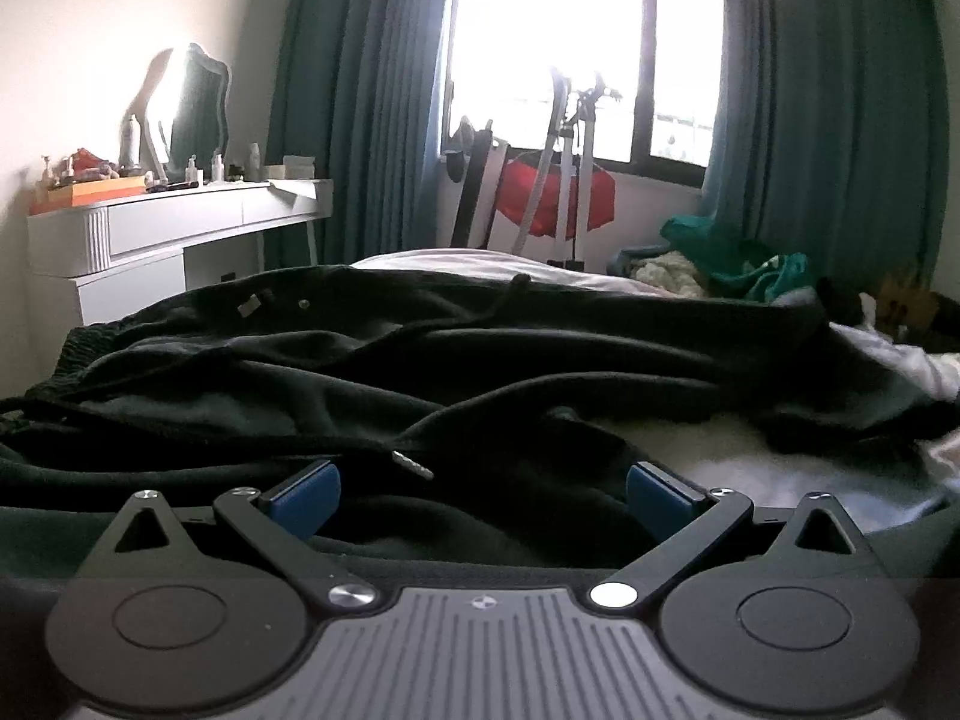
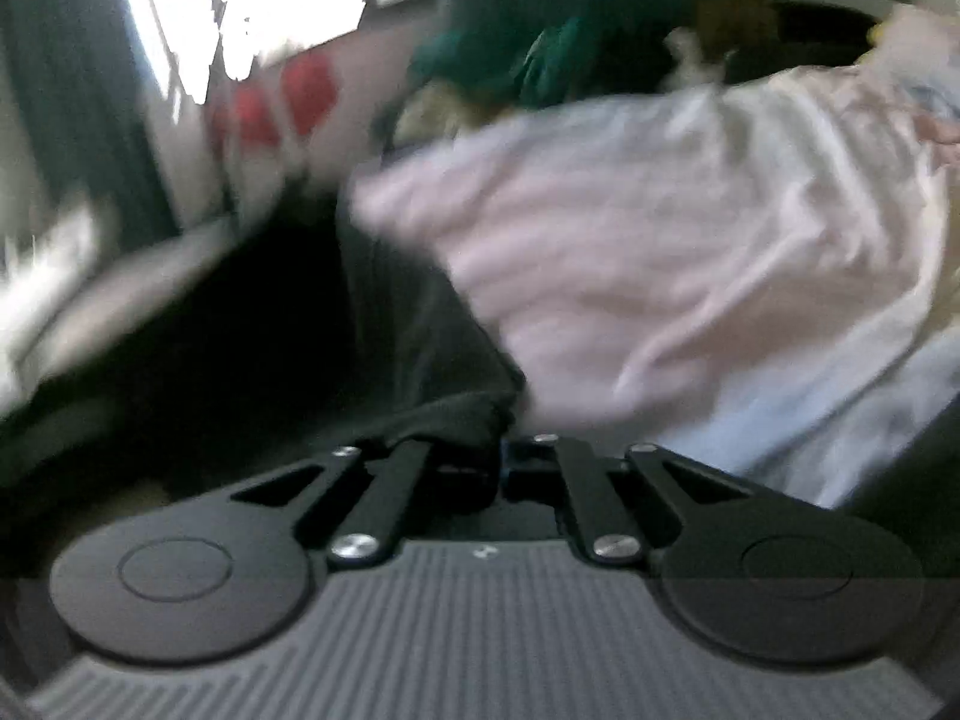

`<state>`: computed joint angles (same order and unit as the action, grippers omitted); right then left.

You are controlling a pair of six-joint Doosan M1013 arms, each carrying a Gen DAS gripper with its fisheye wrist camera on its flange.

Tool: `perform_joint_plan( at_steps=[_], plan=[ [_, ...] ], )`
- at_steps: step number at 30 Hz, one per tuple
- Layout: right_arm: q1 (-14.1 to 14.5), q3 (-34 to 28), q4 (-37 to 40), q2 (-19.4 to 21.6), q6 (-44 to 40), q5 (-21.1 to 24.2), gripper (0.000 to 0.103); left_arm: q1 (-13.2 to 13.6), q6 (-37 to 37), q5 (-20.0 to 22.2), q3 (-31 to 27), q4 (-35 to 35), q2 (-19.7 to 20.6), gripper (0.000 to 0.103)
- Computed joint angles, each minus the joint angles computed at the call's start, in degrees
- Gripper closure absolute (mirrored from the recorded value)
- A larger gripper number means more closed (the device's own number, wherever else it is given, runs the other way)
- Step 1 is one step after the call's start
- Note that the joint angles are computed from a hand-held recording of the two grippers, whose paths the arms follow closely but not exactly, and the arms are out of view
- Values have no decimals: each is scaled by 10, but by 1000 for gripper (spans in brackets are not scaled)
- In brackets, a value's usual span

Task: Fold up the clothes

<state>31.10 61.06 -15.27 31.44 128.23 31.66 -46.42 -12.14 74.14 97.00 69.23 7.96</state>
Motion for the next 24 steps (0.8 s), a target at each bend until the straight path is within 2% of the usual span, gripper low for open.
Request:
perform_joint_plan(
  at_steps=[2,4,6,9,11,15,16,18,20,22,24],
  plan=[
    [-2,0,-135,-4,121,-28,98,-1,10,-1,0,5,2,0],
    [-9,-9,-238,-3,230,-39,98,-1,21,-4,0,12,3,0],
    [-19,-30,-291,8,308,-31,98,-2,38,-8,0,17,6,0],
    [-34,-49,-284,30,383,-2,98,-1,60,-14,-1,21,11,0],
    [-40,-56,-263,46,413,29,93,2,74,-17,-4,17,15,0],
    [-57,-49,-170,67,398,25,85,10,110,-24,-14,-4,26,1],
    [-59,-47,-167,65,402,18,80,11,113,-26,-13,-5,27,1],
    [-62,-44,-166,60,412,3,61,13,119,-28,-14,-7,29,1],
    [-60,-49,-184,56,407,16,35,15,122,-28,-16,-12,30,1],
    [-57,-53,-181,49,380,43,29,17,118,-29,-13,-15,27,1],
    [-52,-45,-185,33,369,78,29,17,112,-29,-11,-14,26,1]
  ],
)
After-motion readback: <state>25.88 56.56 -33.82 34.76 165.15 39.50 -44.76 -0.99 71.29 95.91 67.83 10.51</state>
